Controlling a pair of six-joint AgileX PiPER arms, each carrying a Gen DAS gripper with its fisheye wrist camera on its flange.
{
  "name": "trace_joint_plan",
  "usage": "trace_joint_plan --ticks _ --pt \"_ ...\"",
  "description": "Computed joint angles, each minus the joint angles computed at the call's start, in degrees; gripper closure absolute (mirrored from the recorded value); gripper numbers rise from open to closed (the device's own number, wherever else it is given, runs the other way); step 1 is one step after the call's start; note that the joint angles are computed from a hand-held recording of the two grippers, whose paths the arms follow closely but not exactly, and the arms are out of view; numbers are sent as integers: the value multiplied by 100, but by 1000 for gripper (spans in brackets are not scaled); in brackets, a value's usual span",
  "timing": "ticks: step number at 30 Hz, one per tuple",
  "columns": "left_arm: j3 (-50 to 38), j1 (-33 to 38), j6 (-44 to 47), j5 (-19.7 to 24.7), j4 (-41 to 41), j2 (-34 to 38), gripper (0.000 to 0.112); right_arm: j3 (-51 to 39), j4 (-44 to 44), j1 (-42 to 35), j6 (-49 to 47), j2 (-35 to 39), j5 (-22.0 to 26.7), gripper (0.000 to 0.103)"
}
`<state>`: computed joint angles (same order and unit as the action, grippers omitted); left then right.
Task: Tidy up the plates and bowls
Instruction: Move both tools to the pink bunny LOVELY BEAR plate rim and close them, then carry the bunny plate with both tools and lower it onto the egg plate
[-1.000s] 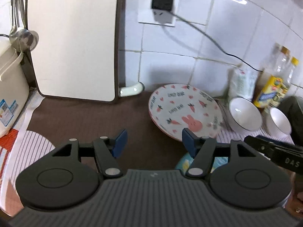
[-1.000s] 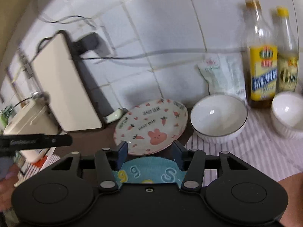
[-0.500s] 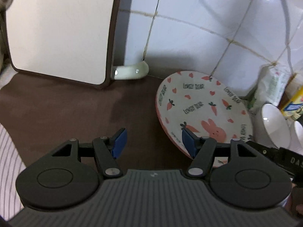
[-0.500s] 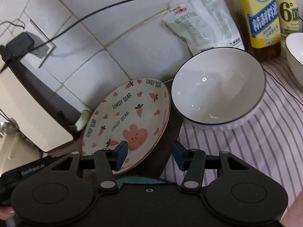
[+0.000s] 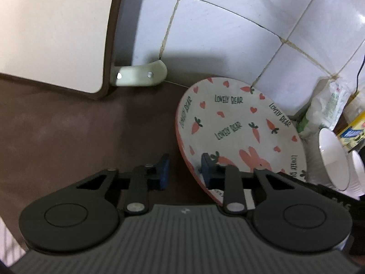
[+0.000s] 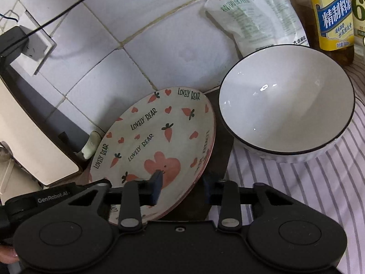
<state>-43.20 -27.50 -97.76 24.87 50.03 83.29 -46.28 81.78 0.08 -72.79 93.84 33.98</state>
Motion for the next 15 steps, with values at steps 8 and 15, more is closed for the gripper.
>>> trace_joint_plan --ticks 8,15 --pt "136 86 -556 -501 316 73 98 87 399 -12 -638 77 -90 80" --pt "-129 -65 174 -84 -252 103 97 102 117 41 -549 -100 -187 80"
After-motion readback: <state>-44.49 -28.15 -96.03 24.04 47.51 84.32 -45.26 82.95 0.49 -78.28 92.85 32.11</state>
